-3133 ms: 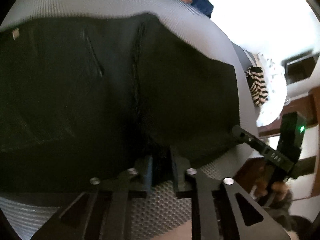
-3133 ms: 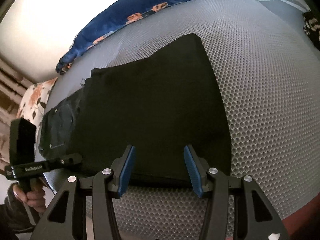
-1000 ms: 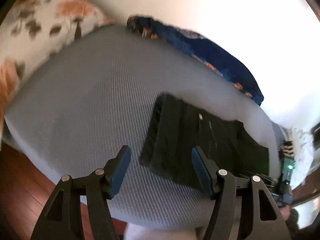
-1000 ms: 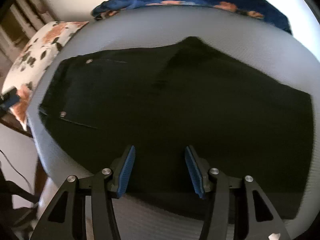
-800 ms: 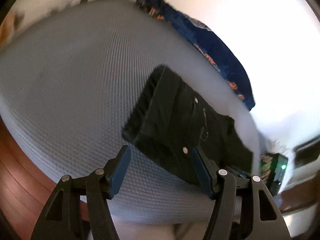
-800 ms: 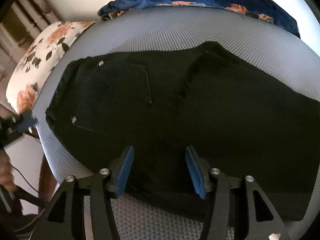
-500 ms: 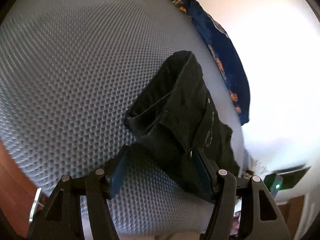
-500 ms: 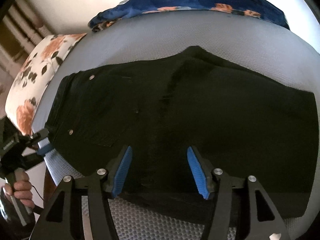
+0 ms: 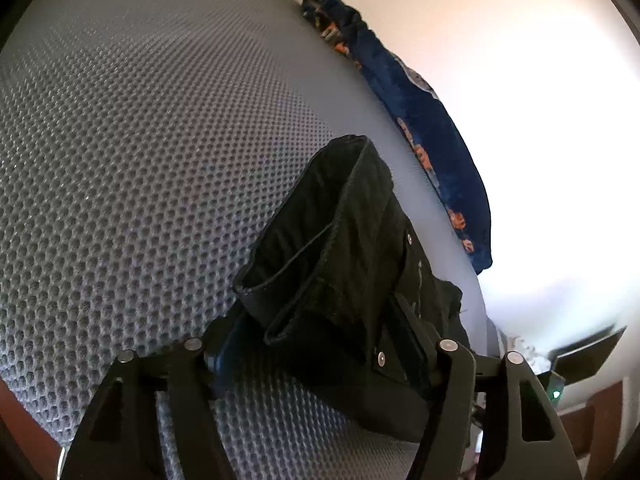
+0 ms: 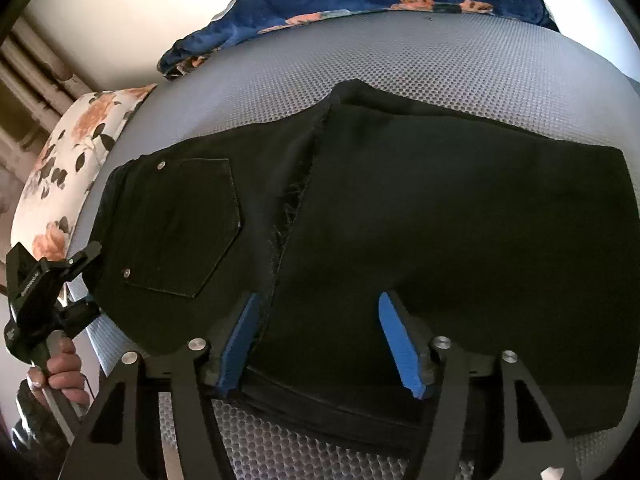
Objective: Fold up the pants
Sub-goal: 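Grasp the waistband end with the left gripper and fold it onto the leg end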
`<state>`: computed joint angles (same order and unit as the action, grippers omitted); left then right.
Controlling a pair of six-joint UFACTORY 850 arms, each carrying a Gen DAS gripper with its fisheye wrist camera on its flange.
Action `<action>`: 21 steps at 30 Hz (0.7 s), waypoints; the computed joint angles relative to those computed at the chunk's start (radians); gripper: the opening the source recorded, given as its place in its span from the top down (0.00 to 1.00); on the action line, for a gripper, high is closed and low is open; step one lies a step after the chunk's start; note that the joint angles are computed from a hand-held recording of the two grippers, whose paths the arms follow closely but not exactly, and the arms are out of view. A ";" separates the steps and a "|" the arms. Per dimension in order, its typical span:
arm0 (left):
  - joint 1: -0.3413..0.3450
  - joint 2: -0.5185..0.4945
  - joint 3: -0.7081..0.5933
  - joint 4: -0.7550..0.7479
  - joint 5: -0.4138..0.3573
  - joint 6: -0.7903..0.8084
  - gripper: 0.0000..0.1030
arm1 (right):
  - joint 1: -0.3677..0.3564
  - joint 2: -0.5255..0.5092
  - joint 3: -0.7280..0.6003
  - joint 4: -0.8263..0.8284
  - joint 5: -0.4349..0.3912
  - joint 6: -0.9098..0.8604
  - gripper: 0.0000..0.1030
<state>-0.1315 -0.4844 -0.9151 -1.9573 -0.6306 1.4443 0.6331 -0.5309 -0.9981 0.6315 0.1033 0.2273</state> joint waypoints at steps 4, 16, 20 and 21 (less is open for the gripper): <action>-0.069 0.009 -0.007 -0.115 0.087 0.109 0.33 | 0.005 -0.002 0.000 0.046 0.011 -0.043 0.38; -0.196 0.049 -0.074 -0.211 0.190 0.259 0.76 | -0.001 0.043 0.043 -0.019 0.045 0.057 0.36; -0.263 0.079 -0.113 -0.220 0.142 0.325 0.76 | -0.013 0.124 0.127 0.095 0.098 -0.009 0.36; -0.274 0.084 -0.120 -0.205 0.133 0.326 0.76 | -0.017 0.145 0.150 0.110 0.111 -0.008 0.36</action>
<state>-0.4051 -0.4008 -1.0350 -2.1627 -0.4974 1.7706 0.6156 -0.3861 -0.8485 0.7413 0.2139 0.2194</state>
